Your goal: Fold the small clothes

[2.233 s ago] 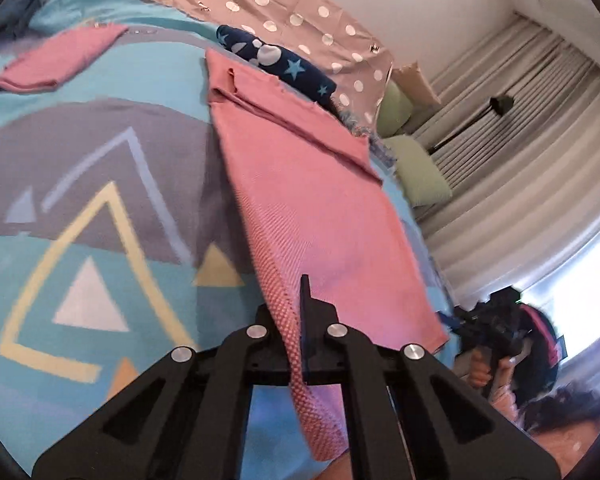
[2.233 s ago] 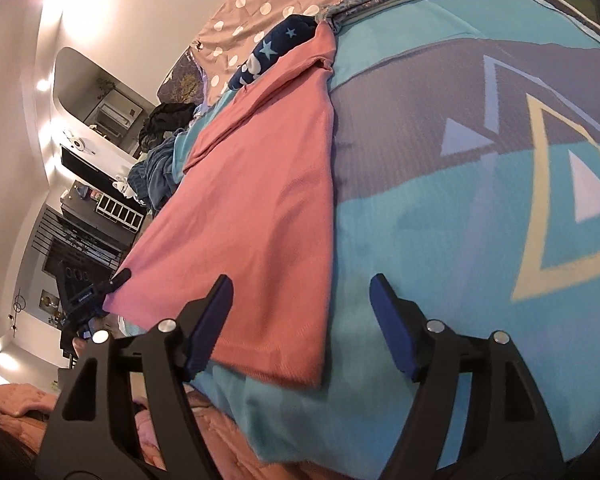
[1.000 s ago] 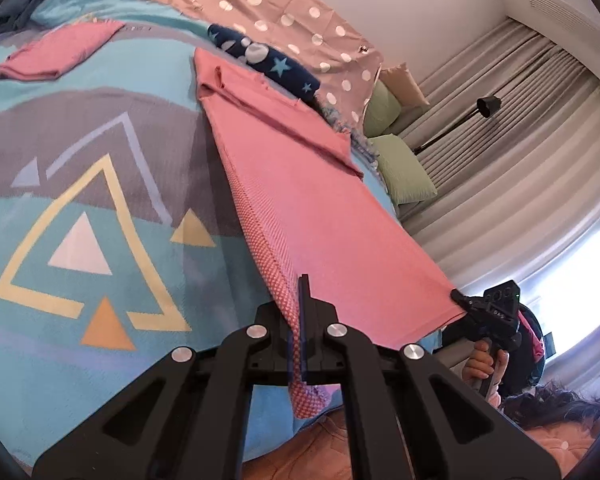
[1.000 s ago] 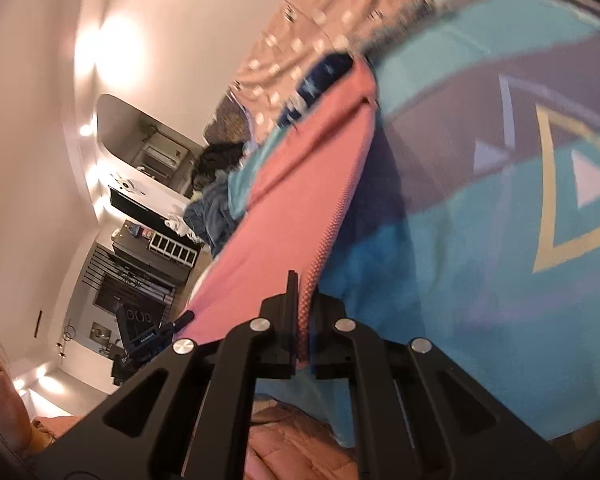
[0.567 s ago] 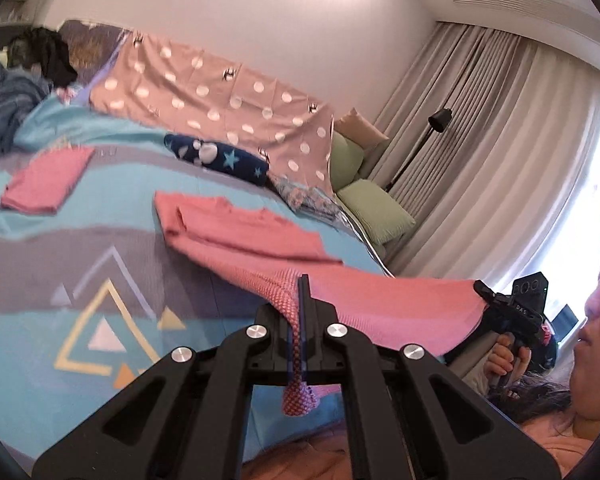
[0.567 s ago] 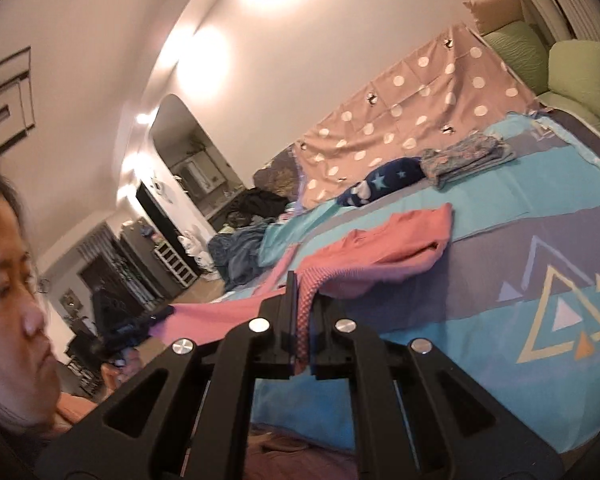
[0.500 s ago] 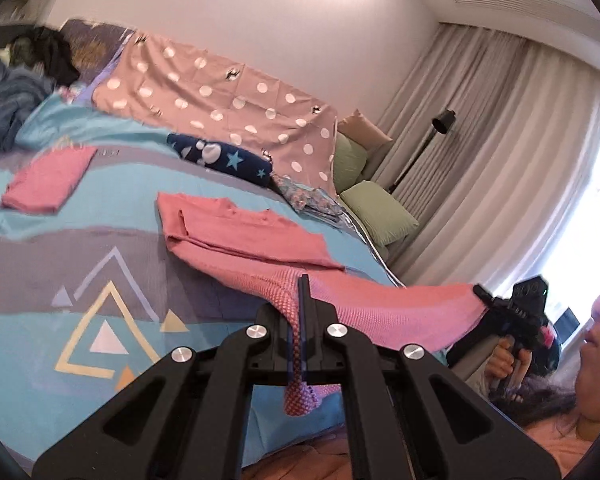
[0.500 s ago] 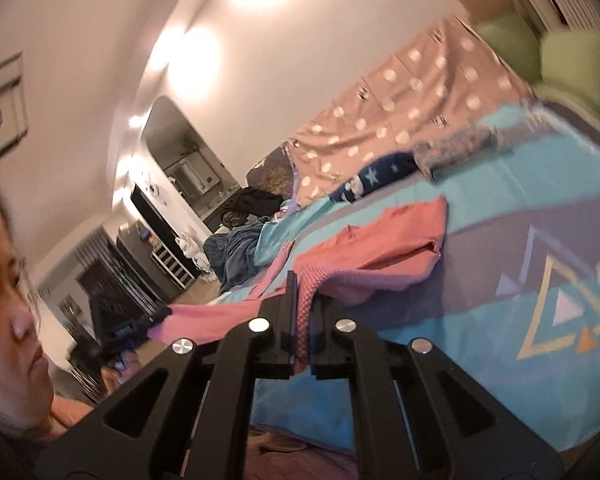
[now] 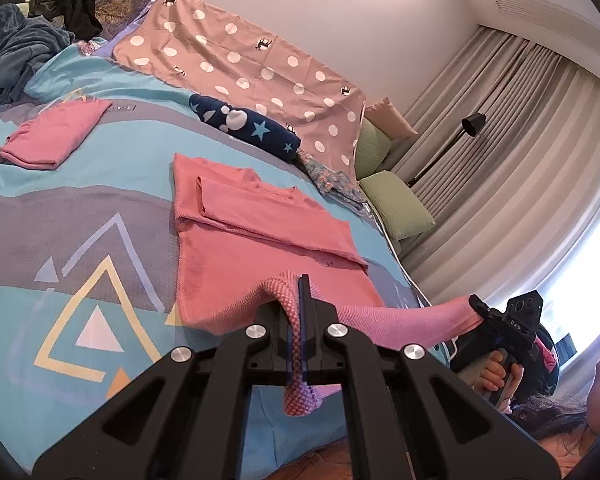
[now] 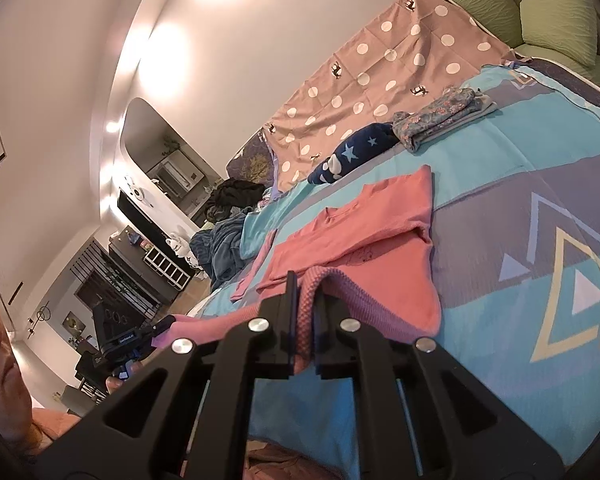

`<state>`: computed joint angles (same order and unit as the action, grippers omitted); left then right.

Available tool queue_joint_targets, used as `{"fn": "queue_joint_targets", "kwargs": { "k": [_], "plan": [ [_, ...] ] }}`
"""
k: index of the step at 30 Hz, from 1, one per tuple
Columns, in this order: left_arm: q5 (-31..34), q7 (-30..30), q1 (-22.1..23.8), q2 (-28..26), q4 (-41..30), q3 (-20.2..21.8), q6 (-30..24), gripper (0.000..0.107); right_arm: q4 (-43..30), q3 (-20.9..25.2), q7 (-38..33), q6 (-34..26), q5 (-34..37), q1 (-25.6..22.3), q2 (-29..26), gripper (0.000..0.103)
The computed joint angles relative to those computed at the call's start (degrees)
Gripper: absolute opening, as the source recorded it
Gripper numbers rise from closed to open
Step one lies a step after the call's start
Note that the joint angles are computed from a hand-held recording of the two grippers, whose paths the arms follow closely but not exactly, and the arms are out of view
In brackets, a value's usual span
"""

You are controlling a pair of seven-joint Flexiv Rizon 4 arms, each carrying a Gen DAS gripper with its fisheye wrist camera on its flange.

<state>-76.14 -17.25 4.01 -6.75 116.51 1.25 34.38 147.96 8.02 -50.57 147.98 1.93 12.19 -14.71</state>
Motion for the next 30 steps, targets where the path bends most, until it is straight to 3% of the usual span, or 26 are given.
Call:
{"fn": "queue_joint_targets", "kwargs": {
  "k": [21, 30],
  "plan": [
    [-1.4, -4.7, 0.2, -9.3, -11.8, -4.9, 3.1, 0.002, -11.9, -3.3, -1.4, -8.8, -7.4, -5.1, -3.0, 0.008],
    [1.9, -13.4, 1.3, -17.0, -21.2, -8.2, 4.7, 0.002, -19.4, -4.6, -2.5, -14.9, -7.6, -6.0, -6.2, 0.008]
  ]
}}
